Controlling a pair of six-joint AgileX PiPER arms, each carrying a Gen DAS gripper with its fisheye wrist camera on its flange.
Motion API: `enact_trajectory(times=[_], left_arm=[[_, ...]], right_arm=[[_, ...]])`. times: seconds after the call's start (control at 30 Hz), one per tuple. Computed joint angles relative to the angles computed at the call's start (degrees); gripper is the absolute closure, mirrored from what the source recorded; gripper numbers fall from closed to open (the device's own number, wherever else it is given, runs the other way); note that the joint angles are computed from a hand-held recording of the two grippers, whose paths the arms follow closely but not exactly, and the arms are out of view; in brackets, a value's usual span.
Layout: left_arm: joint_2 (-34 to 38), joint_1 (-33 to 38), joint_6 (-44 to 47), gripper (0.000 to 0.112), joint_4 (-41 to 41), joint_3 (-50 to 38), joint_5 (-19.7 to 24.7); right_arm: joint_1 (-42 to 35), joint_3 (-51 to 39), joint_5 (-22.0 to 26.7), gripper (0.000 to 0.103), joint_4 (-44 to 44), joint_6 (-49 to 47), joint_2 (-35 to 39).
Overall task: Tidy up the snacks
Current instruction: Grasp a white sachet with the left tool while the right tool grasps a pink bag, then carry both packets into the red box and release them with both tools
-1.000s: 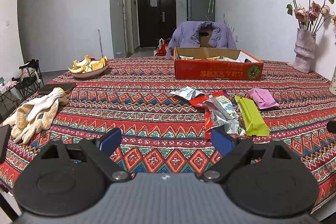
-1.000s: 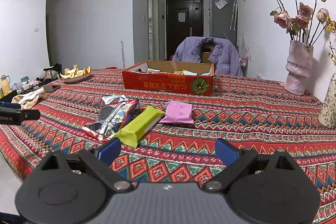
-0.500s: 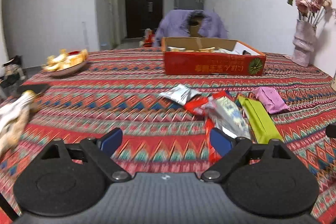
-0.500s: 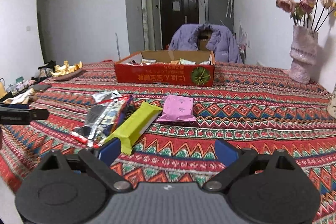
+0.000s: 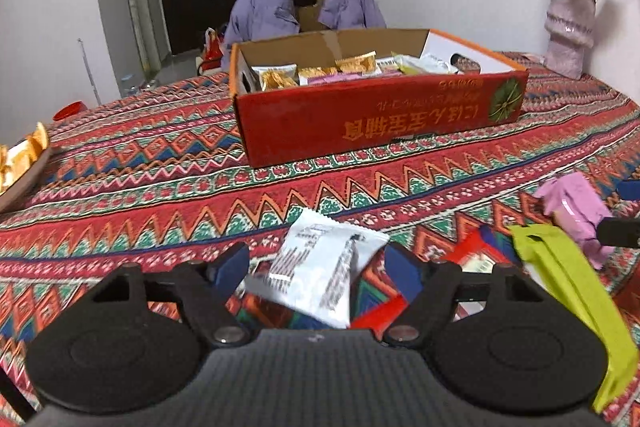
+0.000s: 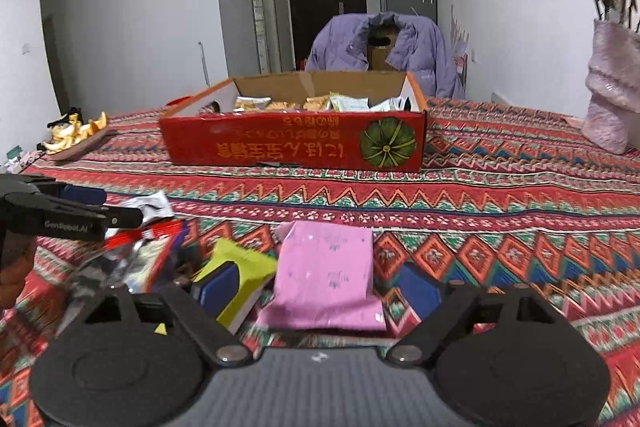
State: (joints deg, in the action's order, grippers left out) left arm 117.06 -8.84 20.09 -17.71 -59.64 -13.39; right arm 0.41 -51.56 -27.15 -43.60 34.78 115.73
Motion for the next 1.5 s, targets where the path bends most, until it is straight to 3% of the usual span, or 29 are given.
enact_trajectory(times=[0.1,0.17,0.27,0.43,0.57,0.83,1.0,1.13,1.5], left_arm=[[2.82,0.88,-0.41,0.036,1.06,-3.36,1.88],[3.7,1.43,-5.75,0.037,5.8,-3.77,1.41],[3.59,1.94,-12.54,0.057,12.02,-3.78,1.4],[2.59,-0.61,3.18,0.066,-3.43,-1.33,-2.2],[-0.1,-2.25,8.63,0.069,-10.42,2.42,-5.34],[-15.94,-6.48,12.08,0.07,-20.81,18.29,-15.37],[-27.68,-11.02,8.38,0.07,-24.54,29.21,-17.81],[-33.88,-16.48,10.64,0.07,-32.55,34.33,-20.1],[-38.29,-25.13,15.77,0.069,-41.71,36.94,-24.41]], right_arm=[[0.95,-5.0,2.82,0.025,-0.61,1.89,3.95],[0.93,-6.46,2.69,0.027,-1.42,3.5,5.33],[0.42,-8.01,2.4,0.04,-4.81,7.22,6.45],[0.41,-7.72,2.65,0.043,-4.67,6.94,5.99],[-0.24,-4.95,1.17,0.043,-4.46,6.12,3.65],[-3.6,7.24,-4.03,0.043,-2.59,0.42,-6.79],[-7.39,15.65,-7.99,0.043,-7.17,1.32,-14.32],[-10.82,20.8,-10.98,0.043,-11.72,2.44,-19.29],[-16.62,25.96,-15.44,0.043,-16.93,3.38,-24.24]])
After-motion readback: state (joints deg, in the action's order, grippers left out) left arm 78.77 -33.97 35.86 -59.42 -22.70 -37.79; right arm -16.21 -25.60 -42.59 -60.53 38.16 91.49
